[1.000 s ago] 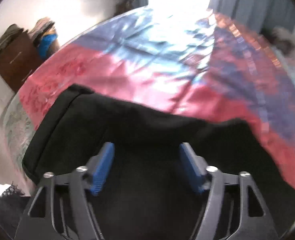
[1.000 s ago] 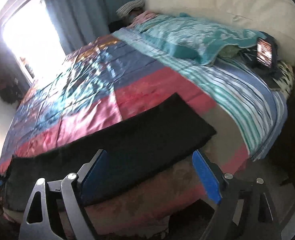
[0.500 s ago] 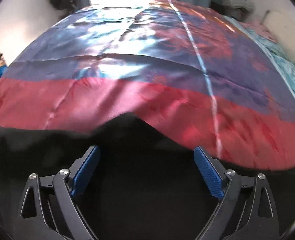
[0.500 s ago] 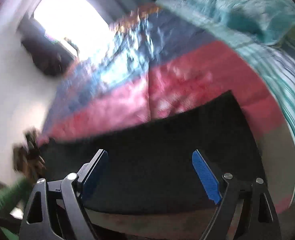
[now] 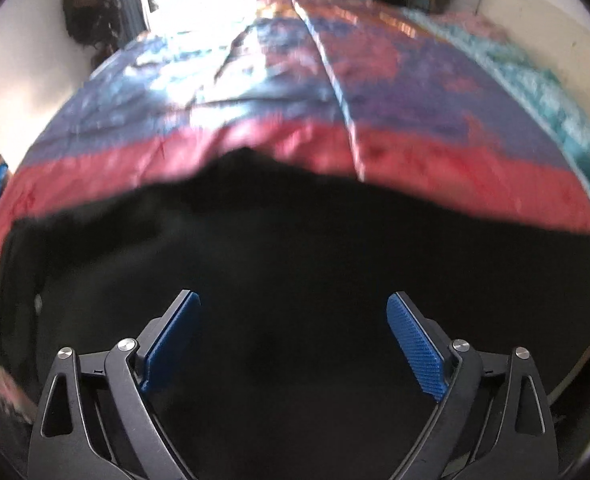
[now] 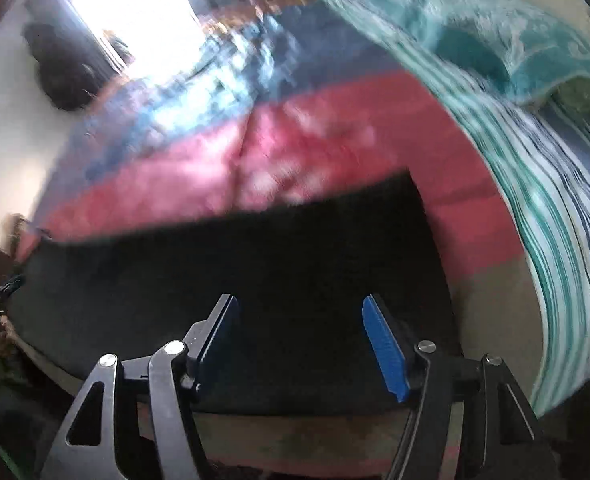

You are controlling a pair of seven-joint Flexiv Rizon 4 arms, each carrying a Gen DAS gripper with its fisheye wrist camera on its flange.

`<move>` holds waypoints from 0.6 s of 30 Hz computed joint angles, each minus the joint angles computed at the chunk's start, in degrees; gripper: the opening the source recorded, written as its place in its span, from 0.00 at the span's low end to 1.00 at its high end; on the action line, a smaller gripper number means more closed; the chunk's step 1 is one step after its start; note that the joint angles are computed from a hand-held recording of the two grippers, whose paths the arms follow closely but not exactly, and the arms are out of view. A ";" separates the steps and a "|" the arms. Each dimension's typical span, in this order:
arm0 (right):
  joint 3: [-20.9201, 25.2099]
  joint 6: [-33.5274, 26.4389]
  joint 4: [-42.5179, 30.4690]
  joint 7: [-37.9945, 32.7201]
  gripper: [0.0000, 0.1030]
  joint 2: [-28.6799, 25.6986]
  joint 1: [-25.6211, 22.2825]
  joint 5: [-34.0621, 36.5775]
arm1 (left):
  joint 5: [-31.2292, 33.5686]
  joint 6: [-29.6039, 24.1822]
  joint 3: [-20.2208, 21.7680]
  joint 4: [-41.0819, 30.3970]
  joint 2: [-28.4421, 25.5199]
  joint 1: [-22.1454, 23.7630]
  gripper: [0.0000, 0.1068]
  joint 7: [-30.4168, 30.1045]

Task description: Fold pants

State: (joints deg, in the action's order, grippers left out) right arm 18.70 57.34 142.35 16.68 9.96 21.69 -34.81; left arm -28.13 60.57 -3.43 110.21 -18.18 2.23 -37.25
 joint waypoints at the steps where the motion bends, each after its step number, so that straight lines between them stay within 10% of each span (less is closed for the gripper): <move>1: 0.45 -2.63 -0.73 0.48 0.63 -0.02 0.40 1.04 | 2.33 -0.40 1.31 -0.33 -0.63 -0.70 0.89 -2.62; 8: 1.81 -14.17 -10.09 3.48 0.67 -4.04 4.51 0.18 | 2.43 4.75 -0.04 1.88 -1.52 0.11 0.95 -1.69; 18: -3.42 -12.97 -23.84 13.44 0.76 -21.01 12.05 -17.15 | 4.24 6.11 0.29 2.24 -1.81 -0.38 0.96 -4.01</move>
